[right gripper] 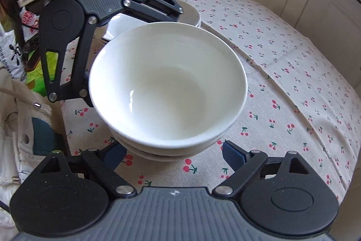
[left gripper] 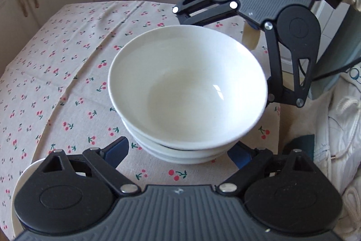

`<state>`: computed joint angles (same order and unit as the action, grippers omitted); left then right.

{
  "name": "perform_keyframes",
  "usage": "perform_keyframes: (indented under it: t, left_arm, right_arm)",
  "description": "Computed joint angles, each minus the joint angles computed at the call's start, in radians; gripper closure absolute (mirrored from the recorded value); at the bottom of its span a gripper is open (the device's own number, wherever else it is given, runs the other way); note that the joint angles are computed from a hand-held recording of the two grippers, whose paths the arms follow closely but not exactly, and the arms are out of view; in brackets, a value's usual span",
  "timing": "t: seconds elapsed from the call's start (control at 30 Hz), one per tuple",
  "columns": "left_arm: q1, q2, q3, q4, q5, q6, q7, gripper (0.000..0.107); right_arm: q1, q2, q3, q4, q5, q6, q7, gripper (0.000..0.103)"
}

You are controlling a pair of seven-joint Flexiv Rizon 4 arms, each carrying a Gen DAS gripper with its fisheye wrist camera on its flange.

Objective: Organize plates and bowls
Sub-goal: 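Grasp the bowl stack from opposite sides with both grippers, then lift and carry the bowl stack with both grippers over the plate stack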

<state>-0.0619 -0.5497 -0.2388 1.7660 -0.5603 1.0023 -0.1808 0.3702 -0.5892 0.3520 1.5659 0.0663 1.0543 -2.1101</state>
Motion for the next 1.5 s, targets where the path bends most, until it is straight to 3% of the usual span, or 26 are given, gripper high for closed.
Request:
perform_keyframes:
  t: [0.23,0.6,1.5]
  left_arm:
    - [0.016,-0.016,-0.002,-0.038,-0.01,-0.083,0.029,0.019]
    - [0.011,-0.021,0.006,-0.062,-0.03,-0.135,0.057,0.018]
    - [0.019,0.024,0.002,-0.021,-0.086,-0.11,0.086,0.02]
  right_arm:
    - [-0.015,-0.006,0.022,-0.054,0.044,-0.08,-0.038,0.014]
    - [0.008,-0.003,-0.006,-0.044,0.039,-0.066,-0.035,0.014]
    - [0.04,0.015,-0.031,-0.066,-0.014,-0.122,0.024,0.018]
